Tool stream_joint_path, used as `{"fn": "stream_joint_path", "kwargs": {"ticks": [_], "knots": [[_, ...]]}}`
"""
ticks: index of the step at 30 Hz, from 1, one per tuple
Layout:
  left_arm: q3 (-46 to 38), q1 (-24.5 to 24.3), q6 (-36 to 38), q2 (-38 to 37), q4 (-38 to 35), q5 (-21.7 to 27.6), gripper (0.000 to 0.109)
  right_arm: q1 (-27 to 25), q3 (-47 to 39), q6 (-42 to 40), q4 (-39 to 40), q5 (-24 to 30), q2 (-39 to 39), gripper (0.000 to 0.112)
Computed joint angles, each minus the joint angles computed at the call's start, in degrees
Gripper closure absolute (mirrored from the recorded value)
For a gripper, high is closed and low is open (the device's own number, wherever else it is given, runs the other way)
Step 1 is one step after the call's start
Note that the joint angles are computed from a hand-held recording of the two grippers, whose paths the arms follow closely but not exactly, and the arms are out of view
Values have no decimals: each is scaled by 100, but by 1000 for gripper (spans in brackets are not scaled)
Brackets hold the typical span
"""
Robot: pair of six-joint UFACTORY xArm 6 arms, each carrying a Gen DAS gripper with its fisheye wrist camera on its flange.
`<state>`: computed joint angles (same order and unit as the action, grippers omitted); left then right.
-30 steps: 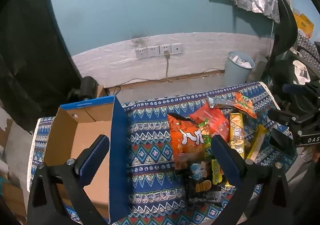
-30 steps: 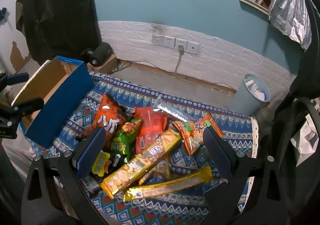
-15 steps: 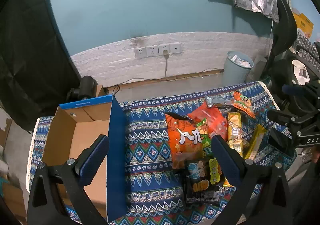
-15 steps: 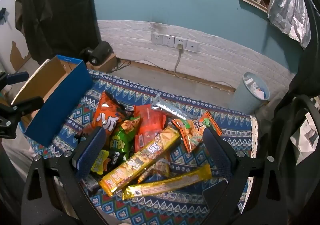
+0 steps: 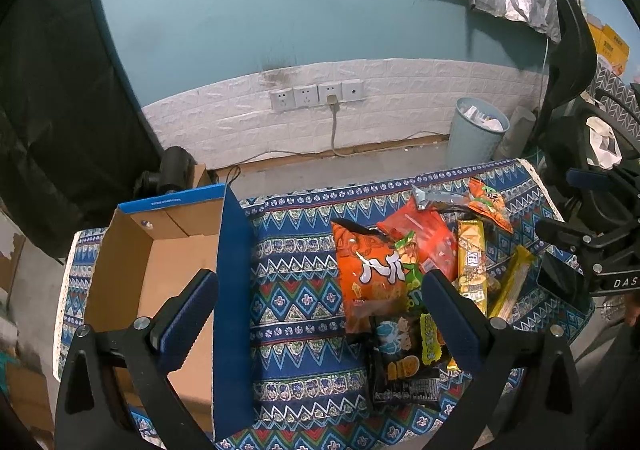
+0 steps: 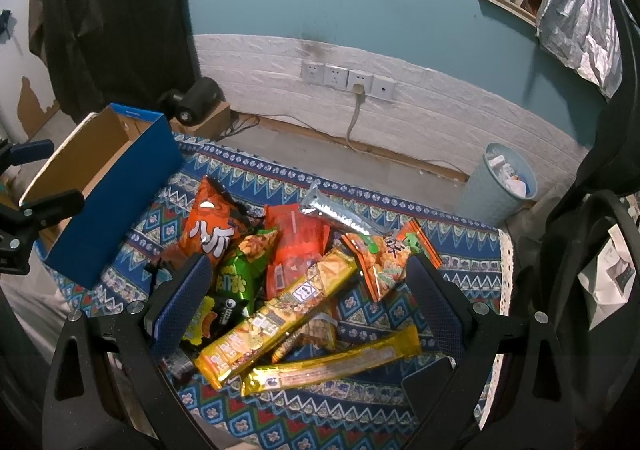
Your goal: Organize snacks
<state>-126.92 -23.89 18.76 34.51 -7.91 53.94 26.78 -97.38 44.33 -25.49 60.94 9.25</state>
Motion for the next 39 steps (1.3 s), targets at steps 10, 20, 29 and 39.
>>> {"fn": "stream_joint_path", "kwargs": {"ticks": [10,20,29,39], "knots": [[25,5,-40,-23,21,49,6,-10,-81,-18,42,98,50,16],[-268,8,-94,140,34,272,6,1,-99,-33,50,78,73,16],[-249,7,-74,135,54,247,6,3,-114,-49,64,86,85,16],[-229,8,-82,132,73,273,6,11,-102,-29,69,71,83,16]]}}
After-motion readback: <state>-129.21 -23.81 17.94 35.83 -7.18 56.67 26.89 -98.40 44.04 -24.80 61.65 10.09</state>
